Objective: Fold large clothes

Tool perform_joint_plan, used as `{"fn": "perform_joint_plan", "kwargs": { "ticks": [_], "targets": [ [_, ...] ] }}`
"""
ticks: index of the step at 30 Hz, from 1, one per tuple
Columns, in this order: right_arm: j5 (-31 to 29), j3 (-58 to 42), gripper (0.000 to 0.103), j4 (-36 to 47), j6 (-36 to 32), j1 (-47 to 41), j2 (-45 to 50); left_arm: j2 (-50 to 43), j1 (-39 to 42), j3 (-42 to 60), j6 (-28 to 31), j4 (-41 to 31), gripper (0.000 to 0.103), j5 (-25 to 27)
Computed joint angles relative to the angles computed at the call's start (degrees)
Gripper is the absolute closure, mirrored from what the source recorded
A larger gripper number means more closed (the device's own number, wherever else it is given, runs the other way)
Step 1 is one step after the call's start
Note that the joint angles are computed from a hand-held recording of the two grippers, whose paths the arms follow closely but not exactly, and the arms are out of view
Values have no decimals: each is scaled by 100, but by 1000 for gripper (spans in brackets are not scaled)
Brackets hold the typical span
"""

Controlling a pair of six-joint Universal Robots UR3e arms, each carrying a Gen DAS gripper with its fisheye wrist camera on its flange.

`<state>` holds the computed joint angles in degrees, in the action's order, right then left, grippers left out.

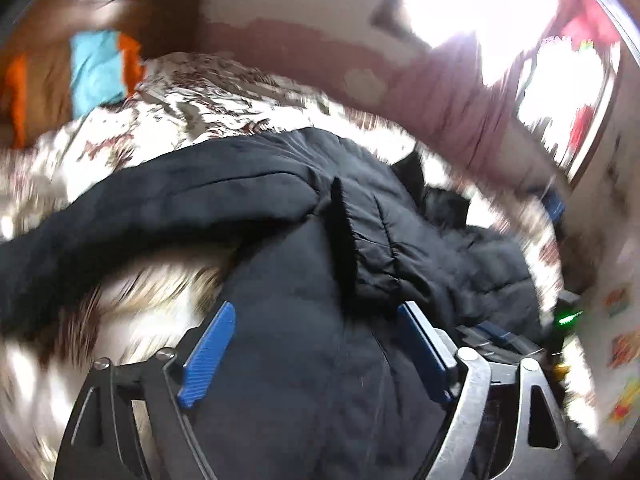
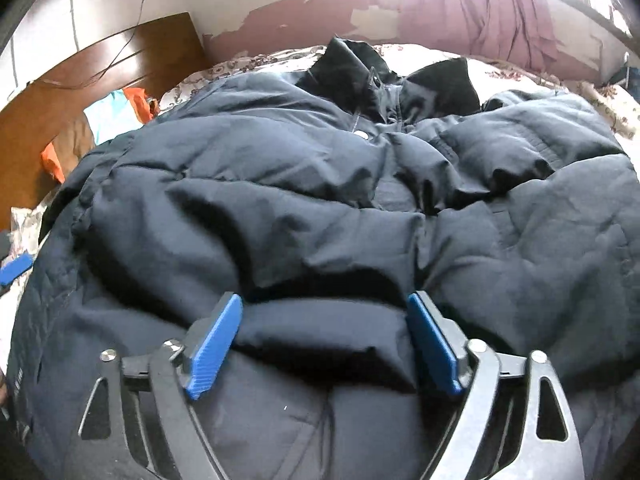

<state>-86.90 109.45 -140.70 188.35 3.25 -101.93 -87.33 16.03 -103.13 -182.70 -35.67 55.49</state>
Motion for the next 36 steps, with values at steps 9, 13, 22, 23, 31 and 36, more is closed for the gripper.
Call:
{"fn": "perform_joint_plan", "kwargs": {
  "ticks": [9,13,22,23,31,36],
  "targets": [
    [-1230,-648,11,766,393,743,166,1288,2731,-1776,497,-1268,13,-2126],
    [-1498,-1557,11,1010,649,962,706,714,2949,-1392,173,-1023,12,-1955],
    [-1488,-4587,11,1602,1239,1403,2917,-1032,3364,-1183,-1659,600,12,-2218],
    [-1486,-5000,11,1725,1240,1448,3221,-1142,3329,-1094,-1771,675,12,-2209],
    [-1688,-5913,8,1841,1543,1674,4137,-2067,3327,-610,-2735,1386,12,-2438],
    [-1504,-4906,2,950,1801,1579,3818,-2301,3463,-735,-3370,1990,23,-2695]
  ]
}}
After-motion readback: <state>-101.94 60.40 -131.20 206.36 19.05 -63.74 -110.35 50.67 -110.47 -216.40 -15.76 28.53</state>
